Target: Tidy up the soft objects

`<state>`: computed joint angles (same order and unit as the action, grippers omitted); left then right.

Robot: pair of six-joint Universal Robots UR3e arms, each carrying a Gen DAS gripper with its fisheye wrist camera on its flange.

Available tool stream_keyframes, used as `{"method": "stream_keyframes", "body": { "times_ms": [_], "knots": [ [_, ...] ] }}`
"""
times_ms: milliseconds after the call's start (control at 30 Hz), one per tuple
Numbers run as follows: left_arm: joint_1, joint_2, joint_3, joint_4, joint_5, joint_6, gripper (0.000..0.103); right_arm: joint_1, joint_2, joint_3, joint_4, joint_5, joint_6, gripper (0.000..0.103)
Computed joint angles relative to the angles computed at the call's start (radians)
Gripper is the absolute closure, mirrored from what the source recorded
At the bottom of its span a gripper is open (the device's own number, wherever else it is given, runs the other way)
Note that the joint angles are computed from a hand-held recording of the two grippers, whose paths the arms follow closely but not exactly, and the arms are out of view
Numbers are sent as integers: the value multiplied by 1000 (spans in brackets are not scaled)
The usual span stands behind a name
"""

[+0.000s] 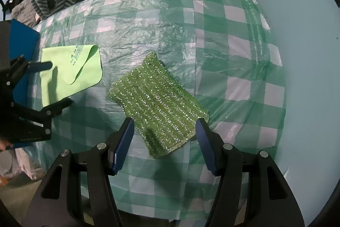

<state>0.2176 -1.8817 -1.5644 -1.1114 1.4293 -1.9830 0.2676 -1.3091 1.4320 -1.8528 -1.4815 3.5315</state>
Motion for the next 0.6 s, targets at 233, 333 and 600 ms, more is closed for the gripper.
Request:
{"method": "stream_keyframes", "body": {
  "times_ms": [233,333,600],
  "knots": [
    [-6,-48,60,-6,-10,-56,13,6,32,-24,-11,6,-18,43],
    [-14,-93,99,9,-7,-64,10,5,48,-40,-12,6,-24,43],
    [2,-152,177,-43,-42,-44,7,12,117,-109,5,-16,-57,42]
  ]
}}
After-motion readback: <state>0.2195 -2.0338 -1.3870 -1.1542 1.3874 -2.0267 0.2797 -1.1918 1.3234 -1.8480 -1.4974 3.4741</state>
